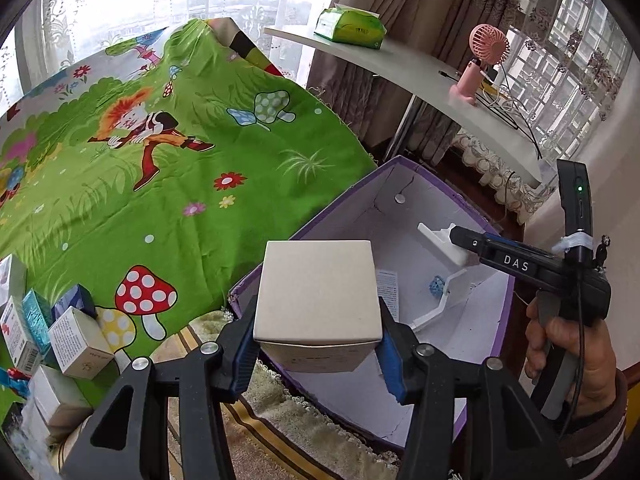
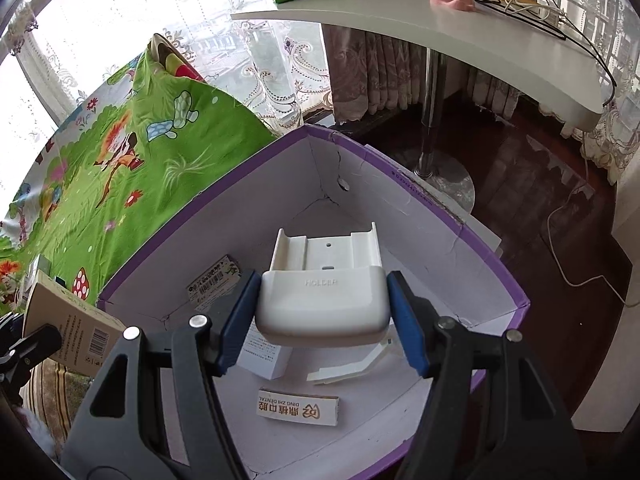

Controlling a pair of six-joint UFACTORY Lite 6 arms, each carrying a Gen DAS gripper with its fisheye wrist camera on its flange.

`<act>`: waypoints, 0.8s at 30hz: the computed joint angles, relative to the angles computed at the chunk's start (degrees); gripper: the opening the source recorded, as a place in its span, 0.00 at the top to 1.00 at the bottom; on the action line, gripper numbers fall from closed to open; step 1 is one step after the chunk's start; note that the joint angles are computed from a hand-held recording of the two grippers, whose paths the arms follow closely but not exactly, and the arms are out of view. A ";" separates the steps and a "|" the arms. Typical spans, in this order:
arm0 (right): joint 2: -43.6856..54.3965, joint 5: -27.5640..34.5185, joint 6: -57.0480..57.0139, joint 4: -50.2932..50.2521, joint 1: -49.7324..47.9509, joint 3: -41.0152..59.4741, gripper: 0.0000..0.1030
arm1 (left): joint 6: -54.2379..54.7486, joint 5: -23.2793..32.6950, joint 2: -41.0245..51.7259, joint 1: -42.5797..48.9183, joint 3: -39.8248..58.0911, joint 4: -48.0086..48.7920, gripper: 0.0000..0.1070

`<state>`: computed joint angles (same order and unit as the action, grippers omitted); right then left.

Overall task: Organize rigid objects
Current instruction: 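Carry the beige box and white bracket into the purple box and release both, then move both grippers back over the remaining boxes on the bedspread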

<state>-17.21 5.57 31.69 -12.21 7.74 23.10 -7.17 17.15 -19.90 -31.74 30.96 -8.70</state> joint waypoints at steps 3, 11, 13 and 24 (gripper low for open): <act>1.29 -0.11 -6.62 6.03 -0.90 0.81 0.28 | -1.55 0.21 1.10 0.22 -0.06 1.02 0.50; 0.30 0.41 -11.26 10.60 -1.90 0.16 0.26 | 0.56 0.38 0.44 2.05 -0.84 -1.72 0.49; 0.38 0.51 -10.87 10.34 -1.61 0.33 0.26 | 2.66 0.43 0.30 2.80 -1.01 -3.77 0.49; -1.23 2.05 -8.28 8.59 0.60 0.37 0.25 | 6.78 1.41 -4.81 5.00 -3.76 -8.35 0.49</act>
<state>-18.43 7.62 23.42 -3.63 8.34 23.47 -0.39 18.56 -24.71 -26.74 27.20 -17.05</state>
